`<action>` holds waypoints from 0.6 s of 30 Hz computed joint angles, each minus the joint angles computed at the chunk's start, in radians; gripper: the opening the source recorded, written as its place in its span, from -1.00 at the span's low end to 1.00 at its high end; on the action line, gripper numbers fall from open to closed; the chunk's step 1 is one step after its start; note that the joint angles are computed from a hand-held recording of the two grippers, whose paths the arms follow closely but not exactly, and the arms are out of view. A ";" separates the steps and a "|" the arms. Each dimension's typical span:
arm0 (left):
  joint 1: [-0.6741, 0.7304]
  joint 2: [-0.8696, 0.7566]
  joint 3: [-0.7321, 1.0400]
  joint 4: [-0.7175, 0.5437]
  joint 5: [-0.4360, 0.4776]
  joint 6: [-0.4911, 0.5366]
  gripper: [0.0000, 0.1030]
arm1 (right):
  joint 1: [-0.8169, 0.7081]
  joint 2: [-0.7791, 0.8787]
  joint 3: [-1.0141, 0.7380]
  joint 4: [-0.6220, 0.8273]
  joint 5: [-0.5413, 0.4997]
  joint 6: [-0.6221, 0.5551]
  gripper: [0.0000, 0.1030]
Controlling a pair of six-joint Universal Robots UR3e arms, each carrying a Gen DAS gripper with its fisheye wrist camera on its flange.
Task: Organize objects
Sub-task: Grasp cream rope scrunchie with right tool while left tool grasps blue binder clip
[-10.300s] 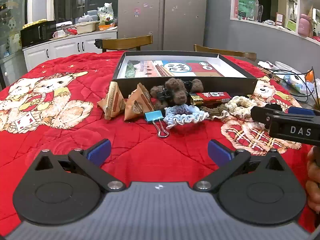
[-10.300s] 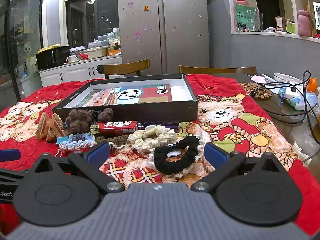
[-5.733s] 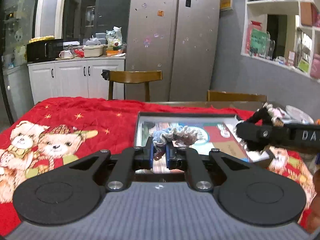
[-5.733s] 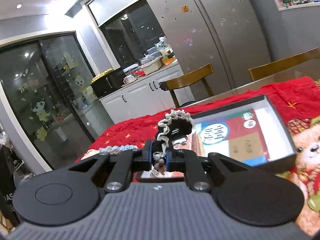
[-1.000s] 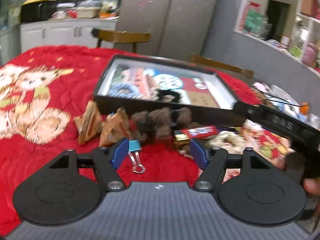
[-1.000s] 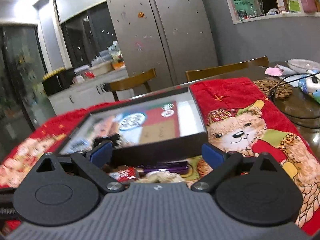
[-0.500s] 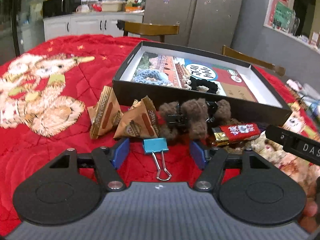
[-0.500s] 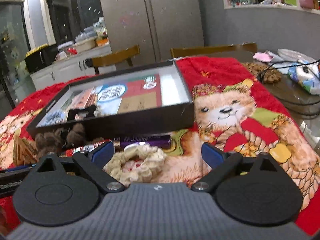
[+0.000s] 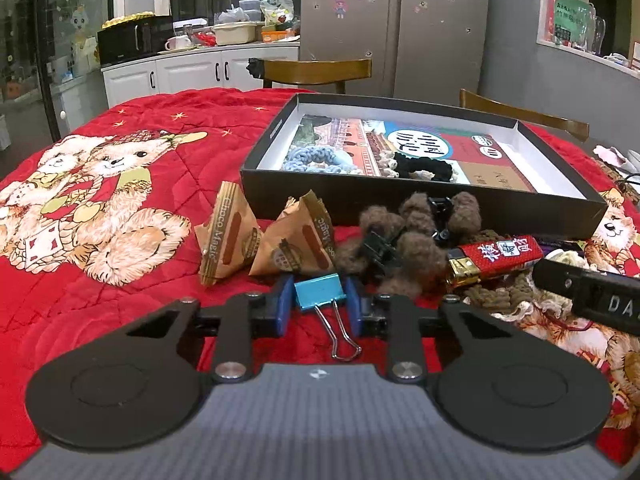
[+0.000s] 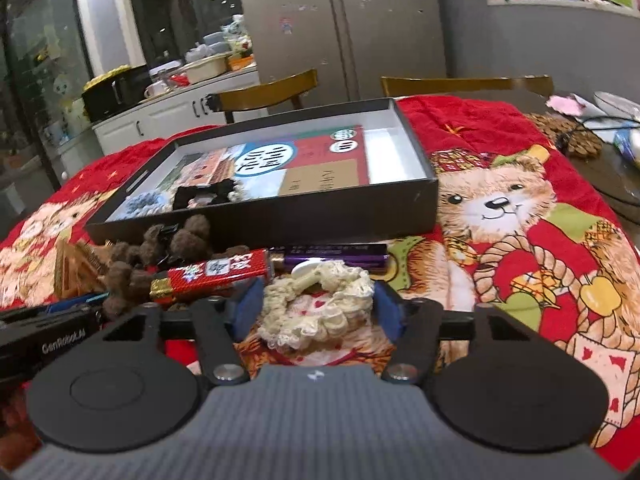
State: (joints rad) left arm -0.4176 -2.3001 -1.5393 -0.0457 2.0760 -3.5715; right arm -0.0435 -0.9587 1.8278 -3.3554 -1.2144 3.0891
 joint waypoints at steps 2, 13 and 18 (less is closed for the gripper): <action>-0.003 0.002 -0.005 0.002 0.004 0.002 -0.36 | -0.005 -0.001 0.003 0.002 0.020 -0.011 -0.11; -0.010 0.016 -0.039 0.033 0.015 0.001 -0.36 | -0.042 -0.011 0.030 -0.017 0.107 0.001 -0.71; -0.009 0.016 -0.042 0.037 0.014 0.001 -0.36 | -0.054 -0.013 0.041 -0.039 0.128 0.017 -0.72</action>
State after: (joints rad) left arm -0.4268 -2.2837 -1.5811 -0.0083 2.0897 -3.5701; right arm -0.0970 -0.9715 1.8691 -3.3947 -1.0863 3.1060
